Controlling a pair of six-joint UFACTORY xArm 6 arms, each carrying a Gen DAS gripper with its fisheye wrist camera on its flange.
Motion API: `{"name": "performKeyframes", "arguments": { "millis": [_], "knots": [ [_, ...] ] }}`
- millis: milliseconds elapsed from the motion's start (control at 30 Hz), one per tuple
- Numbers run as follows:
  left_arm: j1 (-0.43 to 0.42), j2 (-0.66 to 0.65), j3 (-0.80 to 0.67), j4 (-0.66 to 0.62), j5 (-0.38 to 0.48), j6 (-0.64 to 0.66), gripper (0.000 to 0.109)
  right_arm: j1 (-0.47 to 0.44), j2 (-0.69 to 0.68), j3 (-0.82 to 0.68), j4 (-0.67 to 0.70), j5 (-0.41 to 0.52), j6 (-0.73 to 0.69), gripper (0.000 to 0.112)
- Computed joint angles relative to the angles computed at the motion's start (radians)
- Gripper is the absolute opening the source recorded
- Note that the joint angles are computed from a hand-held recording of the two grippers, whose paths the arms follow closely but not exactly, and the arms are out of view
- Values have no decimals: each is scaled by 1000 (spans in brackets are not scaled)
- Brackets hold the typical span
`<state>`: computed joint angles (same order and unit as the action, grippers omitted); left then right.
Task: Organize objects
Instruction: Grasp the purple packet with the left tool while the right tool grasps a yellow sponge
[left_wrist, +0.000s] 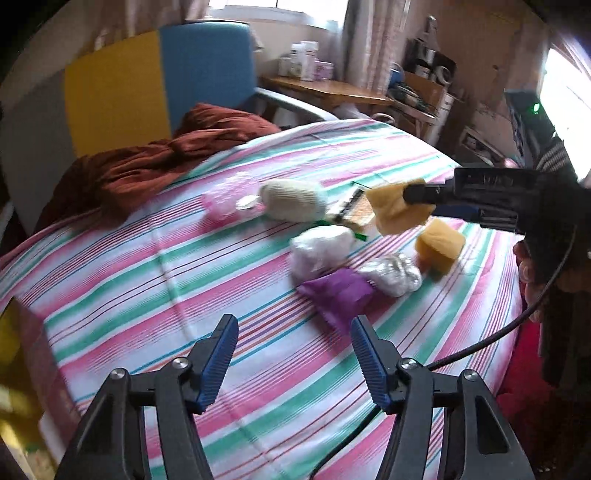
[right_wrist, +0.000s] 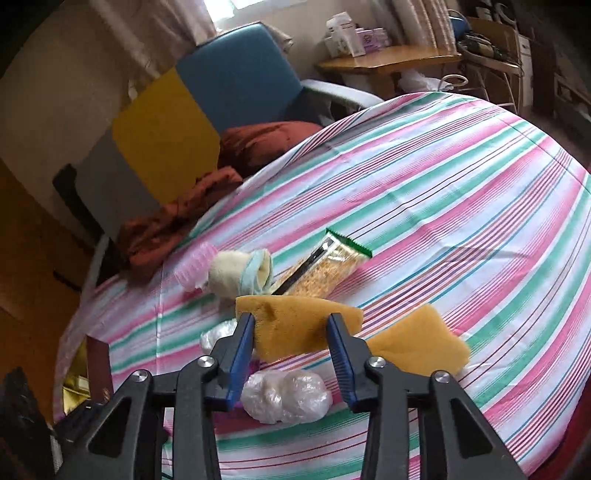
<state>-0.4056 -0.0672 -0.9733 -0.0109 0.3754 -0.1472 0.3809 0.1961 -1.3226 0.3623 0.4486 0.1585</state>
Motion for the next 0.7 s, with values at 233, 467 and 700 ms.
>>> {"name": "performKeyframes", "arguments": {
  "millis": [233, 467, 700],
  "knots": [
    [-24, 133, -113, -23, -1, 63, 64, 6, 5, -14, 30, 5, -46, 40],
    [-37, 246, -231, -68, 50, 135, 65, 7, 15, -28, 39, 30, -73, 40],
    [-36, 288, -253, -174, 60, 209, 34, 4, 22, -30, -19, 36, -33, 40]
  ]
}}
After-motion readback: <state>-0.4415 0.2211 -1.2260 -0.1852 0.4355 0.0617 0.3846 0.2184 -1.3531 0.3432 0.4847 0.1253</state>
